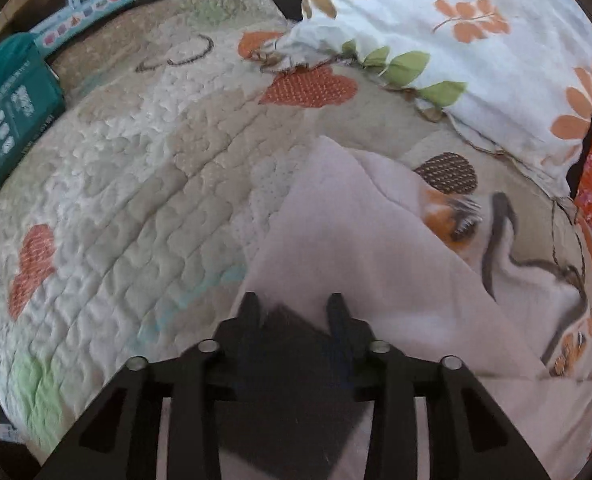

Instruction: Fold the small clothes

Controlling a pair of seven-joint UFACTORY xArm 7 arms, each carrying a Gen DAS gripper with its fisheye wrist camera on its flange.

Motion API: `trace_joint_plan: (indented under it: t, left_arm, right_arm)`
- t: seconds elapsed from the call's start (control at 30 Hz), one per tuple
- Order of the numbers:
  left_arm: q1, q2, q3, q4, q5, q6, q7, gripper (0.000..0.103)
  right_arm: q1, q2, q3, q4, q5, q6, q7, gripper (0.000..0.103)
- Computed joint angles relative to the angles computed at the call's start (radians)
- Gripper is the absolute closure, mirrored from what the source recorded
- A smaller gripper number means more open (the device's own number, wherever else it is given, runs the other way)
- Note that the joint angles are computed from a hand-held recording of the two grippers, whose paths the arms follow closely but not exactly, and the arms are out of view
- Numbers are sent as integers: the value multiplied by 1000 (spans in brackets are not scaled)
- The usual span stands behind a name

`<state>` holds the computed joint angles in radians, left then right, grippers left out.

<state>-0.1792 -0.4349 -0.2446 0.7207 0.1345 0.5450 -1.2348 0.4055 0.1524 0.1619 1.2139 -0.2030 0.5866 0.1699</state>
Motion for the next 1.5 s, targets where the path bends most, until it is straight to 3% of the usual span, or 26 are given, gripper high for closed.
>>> trace_joint_plan:
  t: [0.03, 0.17, 0.3, 0.43, 0.57, 0.63, 0.7, 0.9, 1.07, 1.17, 1.3, 1.43, 1.5]
  left_arm:
    - [7, 7, -9, 10, 17, 13, -1, 22]
    - [-5, 48, -23, 48, 53, 44, 17, 22]
    - [-57, 95, -18, 75, 31, 53, 67, 22]
    - [-84, 137, -46, 113, 70, 79, 69, 22]
    - [-119, 224, -57, 189, 128, 138, 94, 22]
    - [-148, 255, -35, 201, 91, 142, 125, 22]
    - [-168, 272, -17, 200, 56, 134, 150, 22]
    - [-211, 273, -14, 185, 55, 127, 218, 22]
    - [-225, 210, -30, 110, 69, 97, 209, 22]
    - [-237, 136, -35, 30, 45, 51, 222, 23]
    - [-254, 10, -82, -99, 42, -17, 199, 30]
    - [-302, -100, -128, -227, -21, -115, 127, 30]
    - [-359, -130, -115, -281, -89, -179, 112, 30]
  right_arm:
    - [2, -4, -5, -2, 8, -8, 3, 64]
    - [-62, -130, 2, -116, 210, -68, -99, 62]
    - [-121, -309, -56, -278, 330, -72, -212, 57]
    - [-242, -484, -166, -446, 368, -60, -216, 56]
    - [-407, -522, -280, -497, 396, -26, -179, 60]
    - [-500, -531, -279, -510, 353, -25, -116, 46]
    - [-548, -568, -301, -541, 351, -46, -95, 46]
    - [-534, -765, -433, -664, 489, 49, -278, 46]
    - [-511, -914, -482, -771, 600, 184, -359, 45]
    - [-536, -1002, -467, -827, 611, 215, -373, 45]
    - [-509, -1039, -572, -859, 738, 318, -412, 45]
    - [-551, -1097, -610, -911, 825, 407, -419, 45]
    - [-579, -1131, -624, -939, 848, 470, -429, 45]
